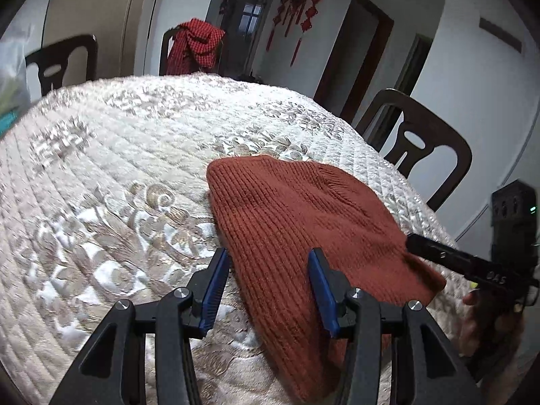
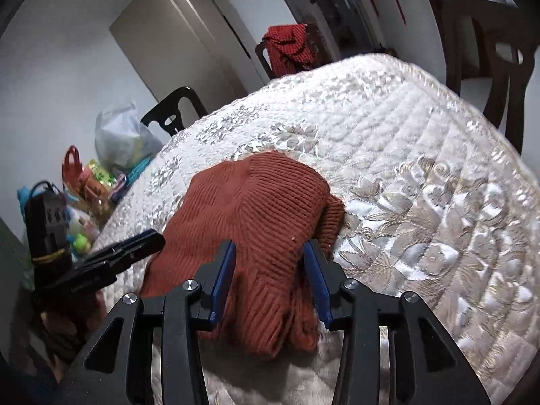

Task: Fold small clothes

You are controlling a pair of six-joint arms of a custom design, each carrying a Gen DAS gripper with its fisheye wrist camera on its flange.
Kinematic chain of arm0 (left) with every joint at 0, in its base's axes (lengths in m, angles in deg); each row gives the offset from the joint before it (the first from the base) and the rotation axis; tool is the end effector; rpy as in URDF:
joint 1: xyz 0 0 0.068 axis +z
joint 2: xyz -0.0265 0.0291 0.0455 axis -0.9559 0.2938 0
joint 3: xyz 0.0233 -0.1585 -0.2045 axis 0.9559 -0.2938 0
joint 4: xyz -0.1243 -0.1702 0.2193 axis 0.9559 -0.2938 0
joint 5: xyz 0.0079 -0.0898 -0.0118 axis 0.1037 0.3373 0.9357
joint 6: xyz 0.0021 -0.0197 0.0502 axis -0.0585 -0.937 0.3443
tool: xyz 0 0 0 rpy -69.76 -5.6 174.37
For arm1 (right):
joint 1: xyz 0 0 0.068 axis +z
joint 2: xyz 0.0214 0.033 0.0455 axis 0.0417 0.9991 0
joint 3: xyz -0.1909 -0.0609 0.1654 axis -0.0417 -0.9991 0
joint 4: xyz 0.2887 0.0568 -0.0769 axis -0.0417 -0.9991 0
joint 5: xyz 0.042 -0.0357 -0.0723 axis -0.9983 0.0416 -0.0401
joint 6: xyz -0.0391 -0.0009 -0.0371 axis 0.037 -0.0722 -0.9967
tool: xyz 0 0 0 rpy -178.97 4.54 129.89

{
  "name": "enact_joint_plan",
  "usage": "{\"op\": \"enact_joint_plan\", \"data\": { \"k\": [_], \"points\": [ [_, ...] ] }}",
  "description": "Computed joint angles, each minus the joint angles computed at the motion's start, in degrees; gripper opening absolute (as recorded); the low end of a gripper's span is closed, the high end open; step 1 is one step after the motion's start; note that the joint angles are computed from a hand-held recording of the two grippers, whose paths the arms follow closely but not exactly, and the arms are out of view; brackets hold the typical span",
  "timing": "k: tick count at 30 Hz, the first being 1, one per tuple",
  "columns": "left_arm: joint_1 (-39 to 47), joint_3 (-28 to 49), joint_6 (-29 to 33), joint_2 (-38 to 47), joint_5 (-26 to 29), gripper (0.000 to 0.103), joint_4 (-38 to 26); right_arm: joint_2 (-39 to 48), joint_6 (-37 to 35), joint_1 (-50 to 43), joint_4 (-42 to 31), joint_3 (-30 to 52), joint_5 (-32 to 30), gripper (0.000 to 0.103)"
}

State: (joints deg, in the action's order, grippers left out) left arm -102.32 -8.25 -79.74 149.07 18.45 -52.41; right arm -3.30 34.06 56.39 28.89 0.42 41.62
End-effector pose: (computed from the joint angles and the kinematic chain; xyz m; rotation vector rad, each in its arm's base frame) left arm 0.3167 -0.1997 0.1572 1.0317 2.2185 -0.8223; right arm 0.1204 0.1222 0.1286 0.8016 2.0442 0.2887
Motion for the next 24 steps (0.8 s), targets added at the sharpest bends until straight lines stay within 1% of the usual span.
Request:
{"op": "enact_joint_plan", "data": {
  "k": [3, 6, 7, 9, 11, 13, 18, 21, 24],
  "points": [
    [0.15, 1.32, -0.85, 1.49, 1.69, 0.052, -0.88, -1.66, -1.35, -3.69, 1.79, -1.81, -3.3, 0.043],
    [-0.05, 2.23, -1.02, 2.95, 2.15, 0.057, -1.41, -7.93, -2.94, -6.62, 4.41, -6.01, -6.44, 0.046],
    [-0.03, 2.47, -1.32, 3.43, 2.36, 0.059, -1.64, -9.96, -2.62, -7.34, 4.52, -7.18, -7.23, 0.049],
    [0.32, 2.23, -1.77, 3.75, 3.16, 0.06, -1.46, -13.32, -1.9, -7.0, 3.37, -8.56, -6.93, 0.05],
    [0.34, 1.87, -2.02, 3.85, 3.19, 0.062, -1.08, -13.47, -1.35, -6.14, 2.98, -8.54, -6.34, 0.05],
    [0.06, 2.0, -2.12, 4.1, 2.96, 0.063, -1.18, -14.73, -1.73, -6.64, 2.86, -8.97, -7.07, 0.05],
    [-1.26, 2.45, -2.06, 4.68, 1.61, 0.063, -1.12, -22.49, -6.93, -13.04, 3.52, -11.93, -13.05, 0.05],
    [-1.5, 1.55, -1.88, 3.98, 0.92, 0.063, -0.63, -23.31, -7.22, -13.64, 3.38, -12.06, -14.15, 0.05],
    [-1.21, 0.39, -1.39, 2.98, 1.07, 0.063, -0.64, -22.8, -6.3, -10.74, 2.82, -11.7, -13.31, 0.05]
  ]
}}
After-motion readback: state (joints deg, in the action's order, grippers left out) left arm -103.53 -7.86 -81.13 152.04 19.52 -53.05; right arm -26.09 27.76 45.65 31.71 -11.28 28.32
